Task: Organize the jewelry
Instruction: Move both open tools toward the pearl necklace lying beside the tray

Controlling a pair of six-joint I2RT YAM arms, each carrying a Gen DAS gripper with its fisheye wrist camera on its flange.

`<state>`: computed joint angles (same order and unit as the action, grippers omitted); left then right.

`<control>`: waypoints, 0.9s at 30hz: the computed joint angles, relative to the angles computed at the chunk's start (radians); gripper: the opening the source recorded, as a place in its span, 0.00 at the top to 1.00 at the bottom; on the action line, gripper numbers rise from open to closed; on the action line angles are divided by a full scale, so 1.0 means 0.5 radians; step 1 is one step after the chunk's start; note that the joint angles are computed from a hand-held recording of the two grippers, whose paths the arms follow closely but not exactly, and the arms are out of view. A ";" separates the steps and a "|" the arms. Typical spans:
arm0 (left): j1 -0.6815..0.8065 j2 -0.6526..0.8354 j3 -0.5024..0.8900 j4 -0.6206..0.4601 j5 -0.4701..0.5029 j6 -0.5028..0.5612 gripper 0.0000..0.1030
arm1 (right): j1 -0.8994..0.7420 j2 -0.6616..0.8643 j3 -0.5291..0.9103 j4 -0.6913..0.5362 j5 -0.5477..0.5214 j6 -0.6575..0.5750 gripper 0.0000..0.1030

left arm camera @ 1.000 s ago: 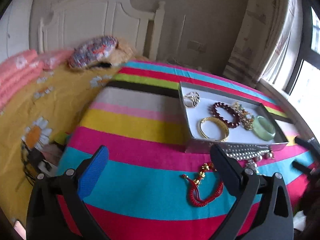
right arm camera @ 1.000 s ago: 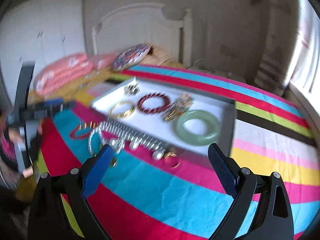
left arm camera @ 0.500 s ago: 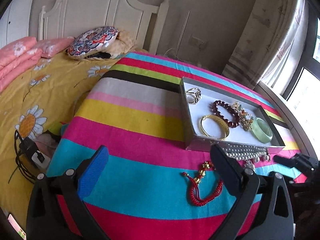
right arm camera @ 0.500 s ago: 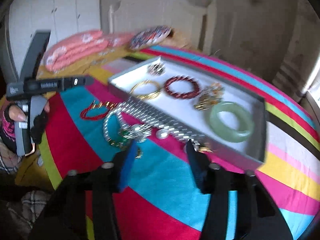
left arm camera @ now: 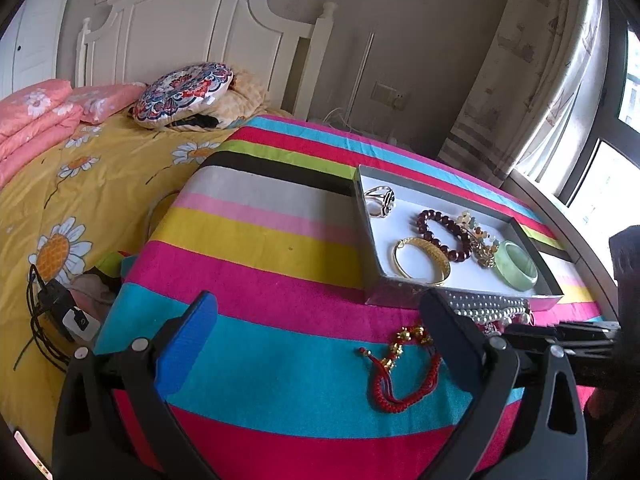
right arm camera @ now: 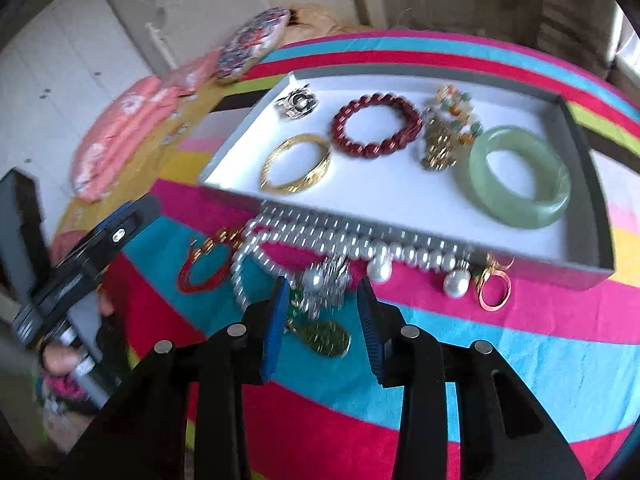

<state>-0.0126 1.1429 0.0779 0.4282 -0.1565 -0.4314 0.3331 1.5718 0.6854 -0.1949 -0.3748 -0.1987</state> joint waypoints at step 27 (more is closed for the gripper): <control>0.047 -0.066 -0.045 0.015 0.059 0.036 0.03 | -0.564 -0.318 -0.416 0.065 -0.005 -0.987 0.25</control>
<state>0.0110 1.1099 0.0556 0.4354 -0.1271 -0.4134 0.0513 1.4131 0.4776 -0.1622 -0.3776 -0.6922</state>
